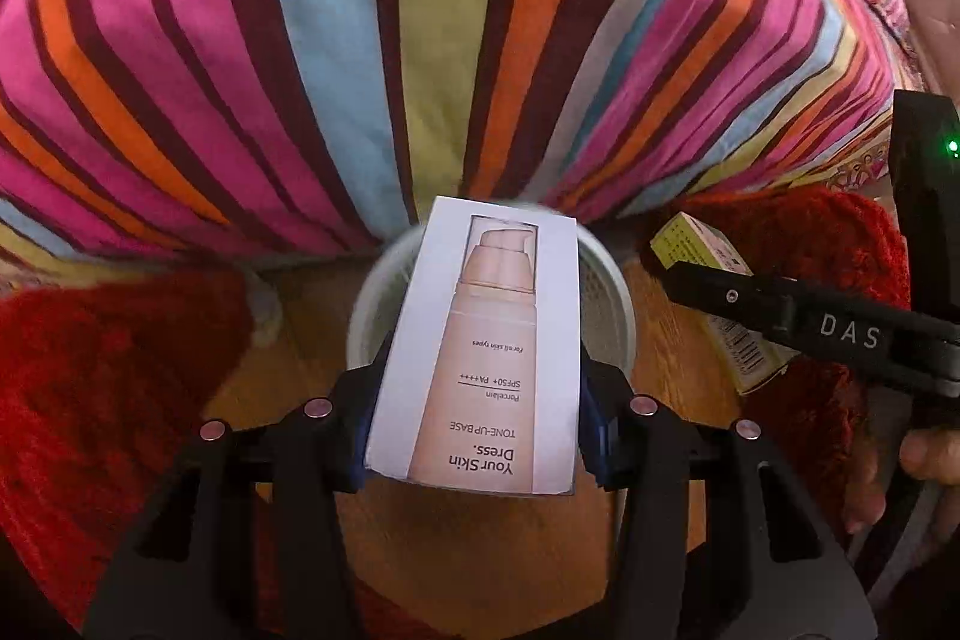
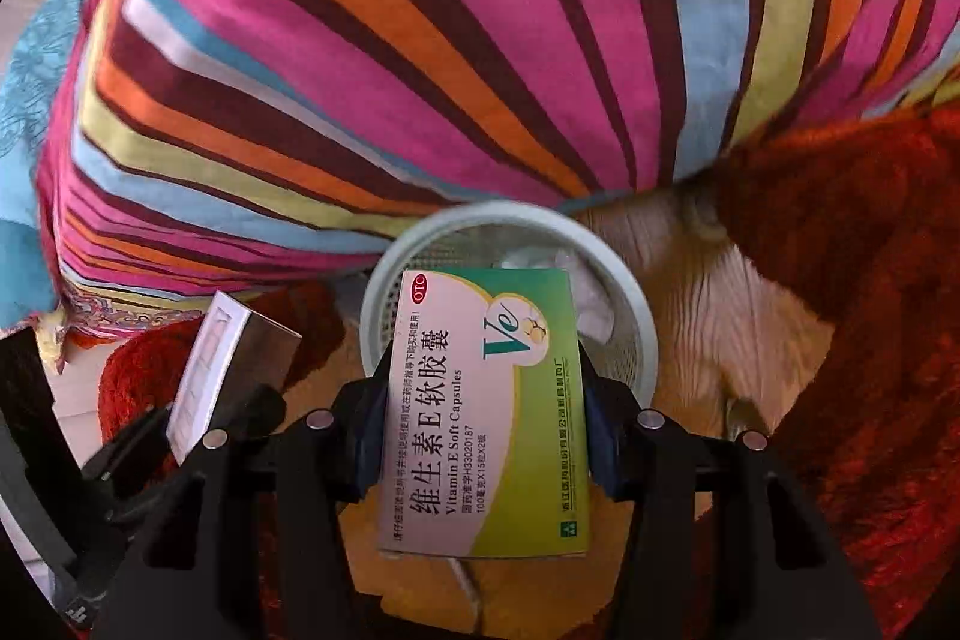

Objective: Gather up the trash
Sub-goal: 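Carry the cosmetic box and Vitamin E box over the wastebasket with both tools, then open both tools to drop both boxes into the wastebasket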

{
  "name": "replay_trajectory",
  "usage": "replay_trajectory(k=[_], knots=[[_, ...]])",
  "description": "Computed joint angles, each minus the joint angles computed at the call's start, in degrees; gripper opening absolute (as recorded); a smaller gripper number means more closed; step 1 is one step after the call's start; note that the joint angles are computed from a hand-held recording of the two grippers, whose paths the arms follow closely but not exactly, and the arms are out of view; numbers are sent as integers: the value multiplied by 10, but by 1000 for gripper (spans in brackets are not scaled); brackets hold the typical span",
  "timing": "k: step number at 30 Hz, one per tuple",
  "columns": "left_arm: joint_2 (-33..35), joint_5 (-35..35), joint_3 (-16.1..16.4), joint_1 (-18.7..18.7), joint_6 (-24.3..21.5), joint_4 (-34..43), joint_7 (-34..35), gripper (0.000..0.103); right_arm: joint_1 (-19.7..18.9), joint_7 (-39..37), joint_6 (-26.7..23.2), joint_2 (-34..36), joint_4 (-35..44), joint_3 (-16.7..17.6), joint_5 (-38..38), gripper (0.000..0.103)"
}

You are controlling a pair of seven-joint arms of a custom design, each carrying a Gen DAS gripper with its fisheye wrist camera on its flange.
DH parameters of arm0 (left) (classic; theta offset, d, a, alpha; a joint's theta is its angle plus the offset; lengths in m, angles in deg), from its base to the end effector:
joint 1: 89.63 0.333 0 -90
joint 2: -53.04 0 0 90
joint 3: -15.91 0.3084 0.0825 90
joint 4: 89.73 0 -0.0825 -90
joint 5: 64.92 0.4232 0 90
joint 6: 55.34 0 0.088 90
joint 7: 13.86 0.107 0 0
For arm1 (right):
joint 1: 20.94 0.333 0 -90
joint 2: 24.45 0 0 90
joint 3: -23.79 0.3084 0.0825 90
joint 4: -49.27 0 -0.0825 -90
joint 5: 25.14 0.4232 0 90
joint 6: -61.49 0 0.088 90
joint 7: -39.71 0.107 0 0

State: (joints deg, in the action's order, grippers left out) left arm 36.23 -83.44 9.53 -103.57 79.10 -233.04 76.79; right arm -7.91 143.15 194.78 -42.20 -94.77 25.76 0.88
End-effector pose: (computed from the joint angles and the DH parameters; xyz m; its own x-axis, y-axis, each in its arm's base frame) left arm 0.4503 -0.1707 0.3725 -0.1610 -0.9614 0.2231 -0.9836 0.1376 -0.1170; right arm 0.4578 0.1303 0.3737 -0.2500 -0.9025 -0.3507 -0.9649 0.2622 0.0130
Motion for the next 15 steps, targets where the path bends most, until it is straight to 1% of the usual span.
replay_trajectory(k=[3, 9, 12, 15], knots=[[24, 7, -5, 2, -28, 16, -10, 51, 0, 9, -17, 19, 10, 0, 2, 50], [70, -2, -11, 13, -73, 41, -19, 51, 1, 20, -45, 53, 22, -3, 18, 50], [91, -11, -16, 18, -87, 51, -18, 51, 2, 23, -58, 84, 35, -3, 37, 50], [104, -10, -22, 24, -102, 60, -21, 51, 0, 28, -73, 99, 43, -2, 36, 50]])
